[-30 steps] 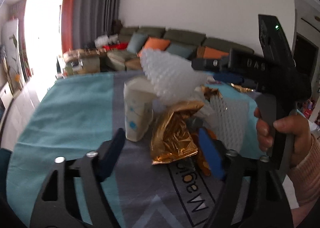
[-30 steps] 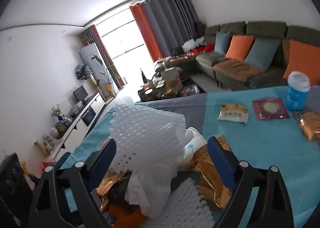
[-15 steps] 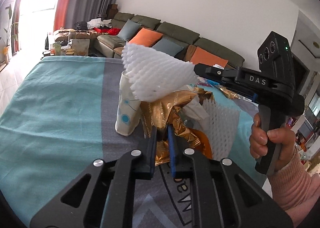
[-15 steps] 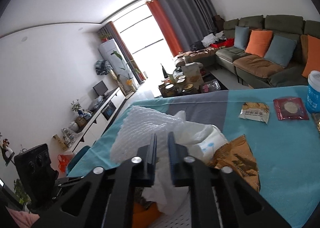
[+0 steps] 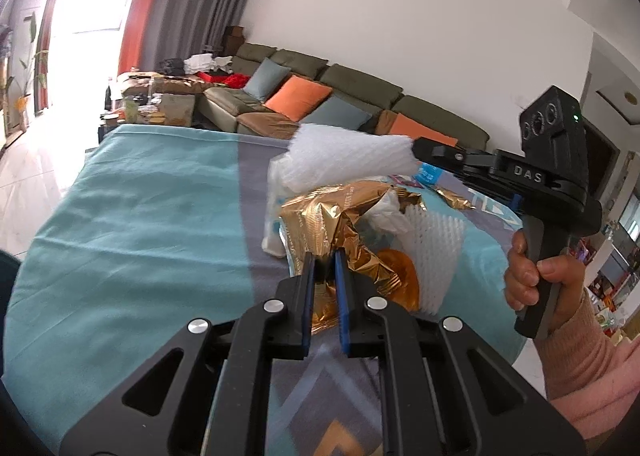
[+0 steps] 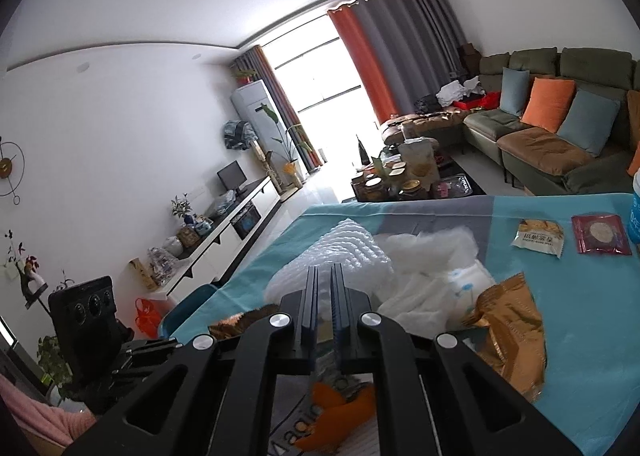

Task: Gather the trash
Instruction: 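Grasp the gold foil wrapper with the left gripper while the right gripper grasps white tissue, then carry both items over the teal bin and open both grippers to drop them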

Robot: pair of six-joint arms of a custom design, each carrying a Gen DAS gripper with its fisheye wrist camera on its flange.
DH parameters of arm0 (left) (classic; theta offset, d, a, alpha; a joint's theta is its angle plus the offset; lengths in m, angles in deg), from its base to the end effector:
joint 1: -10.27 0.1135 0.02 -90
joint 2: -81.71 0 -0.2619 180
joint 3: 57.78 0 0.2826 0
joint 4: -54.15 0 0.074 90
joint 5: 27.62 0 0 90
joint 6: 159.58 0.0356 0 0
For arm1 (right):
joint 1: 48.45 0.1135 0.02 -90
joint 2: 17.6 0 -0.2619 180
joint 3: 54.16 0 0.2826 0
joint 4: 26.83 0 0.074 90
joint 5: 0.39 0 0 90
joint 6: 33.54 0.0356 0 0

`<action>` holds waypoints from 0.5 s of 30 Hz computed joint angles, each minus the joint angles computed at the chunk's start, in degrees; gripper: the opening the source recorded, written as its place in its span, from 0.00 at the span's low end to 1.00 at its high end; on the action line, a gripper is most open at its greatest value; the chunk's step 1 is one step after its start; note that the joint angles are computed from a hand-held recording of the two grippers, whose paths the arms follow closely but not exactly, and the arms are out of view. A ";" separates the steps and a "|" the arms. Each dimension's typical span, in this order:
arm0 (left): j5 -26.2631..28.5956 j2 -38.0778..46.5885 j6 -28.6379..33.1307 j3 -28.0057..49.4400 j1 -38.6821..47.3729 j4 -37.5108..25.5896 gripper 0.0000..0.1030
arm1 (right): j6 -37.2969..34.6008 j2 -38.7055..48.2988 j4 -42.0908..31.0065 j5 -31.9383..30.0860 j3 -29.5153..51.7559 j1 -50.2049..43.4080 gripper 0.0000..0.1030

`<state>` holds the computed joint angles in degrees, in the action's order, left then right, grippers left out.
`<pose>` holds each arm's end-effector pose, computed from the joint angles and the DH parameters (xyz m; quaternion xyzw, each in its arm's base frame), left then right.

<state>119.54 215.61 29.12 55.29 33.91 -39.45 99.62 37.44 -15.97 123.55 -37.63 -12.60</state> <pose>0.4033 0.1439 0.1168 0.4426 0.7423 -0.3882 0.3200 0.1598 0.0909 0.1041 0.2029 0.8070 0.1223 0.5409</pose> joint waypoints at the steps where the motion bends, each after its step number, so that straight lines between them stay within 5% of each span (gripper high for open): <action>1: -0.07 0.74 -0.14 1.33 0.63 -0.60 0.10 | 0.02 0.29 0.29 0.14 0.04 0.40 0.05; 15: 4.28 7.96 -6.88 17.45 6.92 -3.75 0.10 | -6.84 3.99 5.74 0.61 4.83 5.35 0.04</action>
